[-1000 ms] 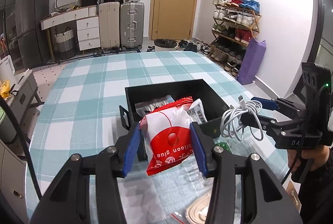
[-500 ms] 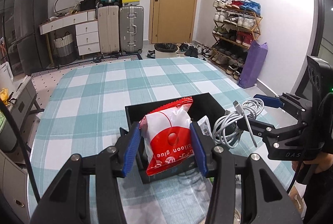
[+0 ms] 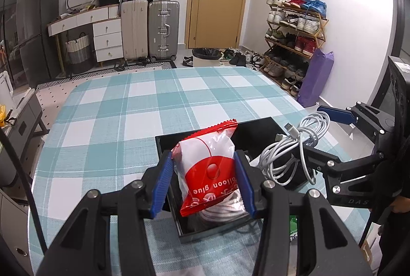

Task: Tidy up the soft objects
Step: 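Carry the glue bag with the left gripper while the right gripper carries the cable into the box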

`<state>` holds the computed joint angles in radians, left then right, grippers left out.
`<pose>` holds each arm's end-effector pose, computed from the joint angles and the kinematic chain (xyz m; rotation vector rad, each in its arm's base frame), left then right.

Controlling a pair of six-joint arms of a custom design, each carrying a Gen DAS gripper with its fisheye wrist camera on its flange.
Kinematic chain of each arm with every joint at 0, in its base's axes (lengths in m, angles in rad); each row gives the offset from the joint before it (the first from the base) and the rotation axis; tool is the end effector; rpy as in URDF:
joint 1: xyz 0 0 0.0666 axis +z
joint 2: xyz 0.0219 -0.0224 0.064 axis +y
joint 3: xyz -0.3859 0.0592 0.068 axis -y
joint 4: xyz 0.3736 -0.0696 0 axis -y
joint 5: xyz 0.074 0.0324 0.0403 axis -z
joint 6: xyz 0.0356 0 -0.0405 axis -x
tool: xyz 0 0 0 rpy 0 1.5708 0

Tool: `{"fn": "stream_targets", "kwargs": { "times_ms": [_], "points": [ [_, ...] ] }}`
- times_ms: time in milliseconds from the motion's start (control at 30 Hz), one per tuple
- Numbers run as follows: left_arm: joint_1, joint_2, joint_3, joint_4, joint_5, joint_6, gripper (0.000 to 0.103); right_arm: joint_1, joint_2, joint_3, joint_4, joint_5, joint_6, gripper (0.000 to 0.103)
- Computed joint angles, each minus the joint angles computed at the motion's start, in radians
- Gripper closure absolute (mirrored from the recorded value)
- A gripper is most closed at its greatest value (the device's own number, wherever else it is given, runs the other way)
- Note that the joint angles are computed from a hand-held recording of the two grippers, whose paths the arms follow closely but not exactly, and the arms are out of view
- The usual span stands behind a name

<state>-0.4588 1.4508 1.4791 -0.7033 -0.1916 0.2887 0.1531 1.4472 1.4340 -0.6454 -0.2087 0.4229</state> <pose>0.4526 -0.2164 0.4642 0.0871 2.2365 -0.1922 0.4944 0.0833 0.4502 -0.7369 2.0877 0.0836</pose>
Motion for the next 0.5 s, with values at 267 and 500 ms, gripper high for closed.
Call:
{"fn": "stream_targets", "kwargs": {
  "times_ms": [267, 500],
  "points": [
    [0.008, 0.026, 0.011, 0.003, 0.012, -0.004, 0.056, 0.033, 0.032, 0.021, 0.003, 0.056, 0.084, 0.025],
    [0.01, 0.045, 0.016, 0.003, 0.024, -0.007, 0.056, 0.07, 0.054, 0.026, 0.01, 0.105, 0.182, 0.025]
  ]
}}
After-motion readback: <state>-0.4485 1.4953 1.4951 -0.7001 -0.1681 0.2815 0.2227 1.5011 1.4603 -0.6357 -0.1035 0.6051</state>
